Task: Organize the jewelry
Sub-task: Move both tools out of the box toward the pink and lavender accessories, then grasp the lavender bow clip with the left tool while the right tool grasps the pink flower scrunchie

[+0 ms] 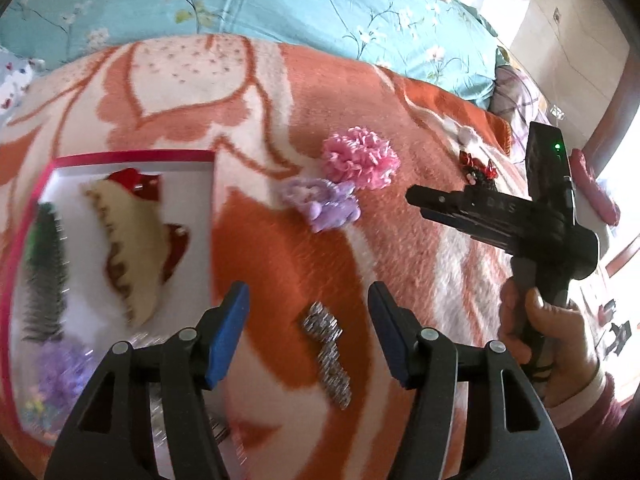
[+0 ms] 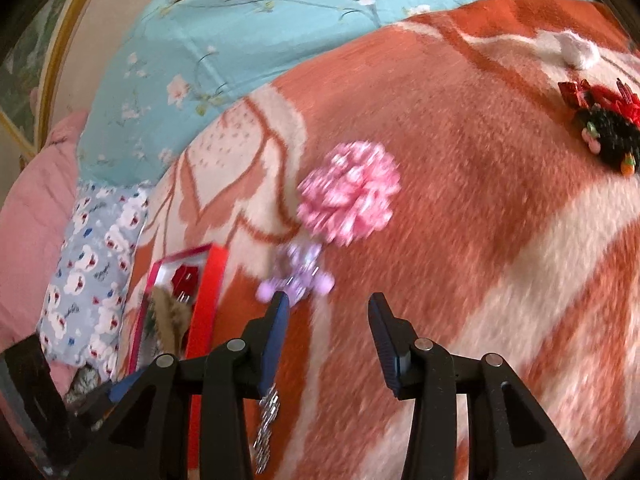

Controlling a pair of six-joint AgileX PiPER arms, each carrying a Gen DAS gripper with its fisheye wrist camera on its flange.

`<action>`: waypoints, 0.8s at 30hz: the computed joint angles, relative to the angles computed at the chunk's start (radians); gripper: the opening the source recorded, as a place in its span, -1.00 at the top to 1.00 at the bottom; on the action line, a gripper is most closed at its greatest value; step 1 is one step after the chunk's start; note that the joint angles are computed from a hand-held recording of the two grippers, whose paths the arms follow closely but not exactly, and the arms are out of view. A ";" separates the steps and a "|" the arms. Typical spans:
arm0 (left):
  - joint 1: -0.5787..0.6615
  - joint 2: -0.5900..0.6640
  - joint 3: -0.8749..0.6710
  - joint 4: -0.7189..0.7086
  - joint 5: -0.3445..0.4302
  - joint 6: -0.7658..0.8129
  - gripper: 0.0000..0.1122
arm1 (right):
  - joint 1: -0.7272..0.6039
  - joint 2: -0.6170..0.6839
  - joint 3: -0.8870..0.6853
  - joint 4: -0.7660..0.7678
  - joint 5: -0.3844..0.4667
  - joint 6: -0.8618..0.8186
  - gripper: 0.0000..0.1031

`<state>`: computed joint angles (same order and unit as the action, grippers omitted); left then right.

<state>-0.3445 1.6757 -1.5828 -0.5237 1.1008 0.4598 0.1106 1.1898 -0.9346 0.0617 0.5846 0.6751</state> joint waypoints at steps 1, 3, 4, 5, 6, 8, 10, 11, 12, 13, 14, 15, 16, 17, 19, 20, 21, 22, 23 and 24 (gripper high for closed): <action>-0.014 0.030 -0.030 -0.003 0.004 -0.021 -0.08 | -0.025 0.011 -0.006 0.025 -0.005 -0.033 0.14; -0.039 0.072 -0.073 0.011 -0.001 -0.066 -0.08 | -0.081 0.048 -0.028 0.070 -0.016 -0.094 0.14; -0.055 0.104 -0.106 0.020 -0.004 -0.091 -0.08 | -0.107 0.071 -0.042 0.099 -0.019 -0.129 0.14; -0.063 0.117 -0.115 0.025 -0.010 -0.103 -0.08 | -0.126 0.092 -0.056 0.123 -0.020 -0.157 0.14; -0.074 0.140 -0.140 0.036 -0.014 -0.124 -0.08 | -0.147 0.116 -0.070 0.154 -0.021 -0.192 0.13; -0.093 0.196 -0.198 0.057 -0.009 -0.159 -0.08 | -0.173 0.164 -0.098 0.188 -0.028 -0.238 0.12; -0.104 0.245 -0.251 0.060 0.005 -0.179 -0.08 | -0.197 0.211 -0.123 0.228 -0.036 -0.284 0.11; -0.105 0.260 -0.262 0.058 0.006 -0.179 -0.08 | -0.208 0.228 -0.130 0.254 -0.041 -0.312 0.11; -0.115 0.286 -0.289 0.067 0.007 -0.193 -0.08 | -0.220 0.249 -0.138 0.287 -0.048 -0.348 0.11; -0.120 0.307 -0.312 0.074 0.009 -0.203 -0.08 | -0.227 0.260 -0.142 0.307 -0.054 -0.371 0.12; -0.126 0.328 -0.334 0.077 0.012 -0.213 -0.08 | -0.232 0.272 -0.146 0.331 -0.062 -0.400 0.13; -0.131 0.350 -0.360 0.076 0.020 -0.221 -0.08 | -0.238 0.283 -0.153 0.354 -0.061 -0.430 0.27; -0.136 0.368 -0.381 0.074 0.026 -0.227 -0.08 | -0.241 0.287 -0.156 0.364 -0.058 -0.446 0.62; -0.144 0.387 -0.401 0.076 0.029 -0.236 -0.08 | -0.241 0.291 -0.164 0.345 -0.048 -0.437 0.80; -0.160 0.412 -0.430 0.089 0.032 -0.250 -0.08 | -0.238 0.287 -0.172 0.317 -0.037 -0.423 0.82; -0.168 0.421 -0.437 0.093 0.028 -0.251 -0.08 | -0.236 0.274 -0.166 0.306 -0.038 -0.419 0.83; -0.174 0.429 -0.442 0.094 0.027 -0.248 -0.06 | -0.233 0.259 -0.160 0.286 -0.040 -0.402 0.84; -0.177 0.436 -0.449 0.091 0.027 -0.247 0.16 | -0.237 0.248 -0.155 0.279 -0.039 -0.397 0.84; -0.178 0.444 -0.452 0.084 0.029 -0.242 0.34 | -0.241 0.228 -0.143 0.273 -0.040 -0.387 0.84; -0.177 0.453 -0.463 0.077 0.039 -0.240 0.53 | -0.246 0.209 -0.131 0.280 -0.042 -0.387 0.84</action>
<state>-0.5216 2.1292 -2.0461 -0.4470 1.1398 0.2198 -0.1356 1.3992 -1.0655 0.3419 0.5422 0.2878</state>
